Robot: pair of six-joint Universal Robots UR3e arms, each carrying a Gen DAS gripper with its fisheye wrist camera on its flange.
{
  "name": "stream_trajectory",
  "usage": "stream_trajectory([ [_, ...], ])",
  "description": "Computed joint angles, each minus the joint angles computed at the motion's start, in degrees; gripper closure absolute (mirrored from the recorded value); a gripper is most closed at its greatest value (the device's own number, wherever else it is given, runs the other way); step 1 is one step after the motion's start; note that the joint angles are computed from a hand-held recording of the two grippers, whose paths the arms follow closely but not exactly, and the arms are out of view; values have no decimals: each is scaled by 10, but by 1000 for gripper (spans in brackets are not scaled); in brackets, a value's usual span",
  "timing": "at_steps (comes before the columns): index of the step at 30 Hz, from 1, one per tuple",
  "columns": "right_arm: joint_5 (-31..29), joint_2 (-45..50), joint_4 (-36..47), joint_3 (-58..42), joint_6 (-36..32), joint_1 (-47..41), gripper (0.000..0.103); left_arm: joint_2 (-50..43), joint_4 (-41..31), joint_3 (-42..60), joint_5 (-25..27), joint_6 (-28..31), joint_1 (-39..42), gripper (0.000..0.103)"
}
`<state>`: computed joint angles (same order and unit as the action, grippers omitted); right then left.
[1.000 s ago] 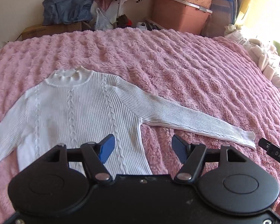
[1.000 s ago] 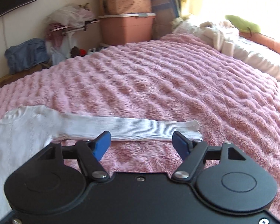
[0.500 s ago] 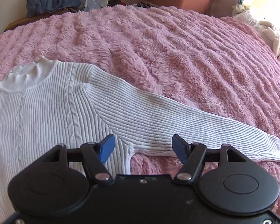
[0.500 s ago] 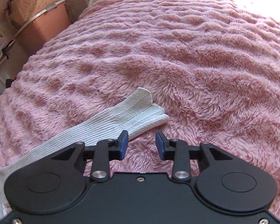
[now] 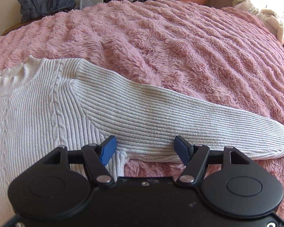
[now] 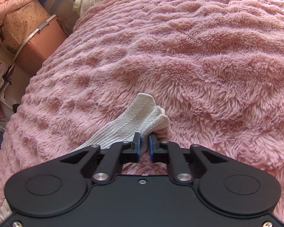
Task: Fold small clothes
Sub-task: 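Move the right gripper to the sweater's sleeve cuff and grasp it, then lift the cuff with the right gripper and fold the sleeve across the body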
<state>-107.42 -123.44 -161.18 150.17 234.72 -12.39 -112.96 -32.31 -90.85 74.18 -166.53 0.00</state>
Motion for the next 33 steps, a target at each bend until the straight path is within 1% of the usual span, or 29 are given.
stream_trajectory([
  [5,-30,-10,13,-32,5,36,94,-6,5,-4,-27,-4,15,32],
  [8,-32,-15,11,-58,6,57,95,-5,8,-7,-51,4,27,32],
  [11,-50,18,-2,-112,5,105,95,9,-9,-6,-92,8,50,32],
  [12,-47,31,-11,-130,4,118,95,22,-12,-11,-101,7,60,32],
  [14,-45,71,-34,-176,5,150,95,73,-8,-44,-128,11,95,32],
  [16,-53,126,-61,-232,3,193,95,126,-29,-76,-144,30,134,32],
  [18,-60,182,-88,-287,6,235,95,194,-80,-116,-157,60,191,32],
  [20,-68,254,-111,-360,-2,282,95,291,-127,-197,-185,106,280,32],
  [21,-71,287,-118,-396,-6,304,95,339,-169,-228,-198,141,326,32],
  [23,-64,350,-131,-464,-13,339,95,433,-283,-279,-226,232,426,32],
  [24,-61,380,-131,-500,-15,354,95,465,-333,-289,-228,263,464,32],
  [26,-49,441,-136,-569,-20,380,95,529,-466,-294,-233,351,559,32],
  [27,-44,470,-134,-606,-24,394,95,552,-513,-294,-237,379,597,32],
  [29,-12,522,-140,-666,-31,410,95,585,-657,-272,-247,469,701,32],
  [30,8,551,-143,-698,-31,417,95,594,-717,-260,-248,513,749,32],
  [31,31,579,-143,-730,-32,423,95,599,-753,-250,-247,539,779,32],
  [33,63,639,-138,-801,-33,438,95,605,-836,-225,-244,614,857,32],
])
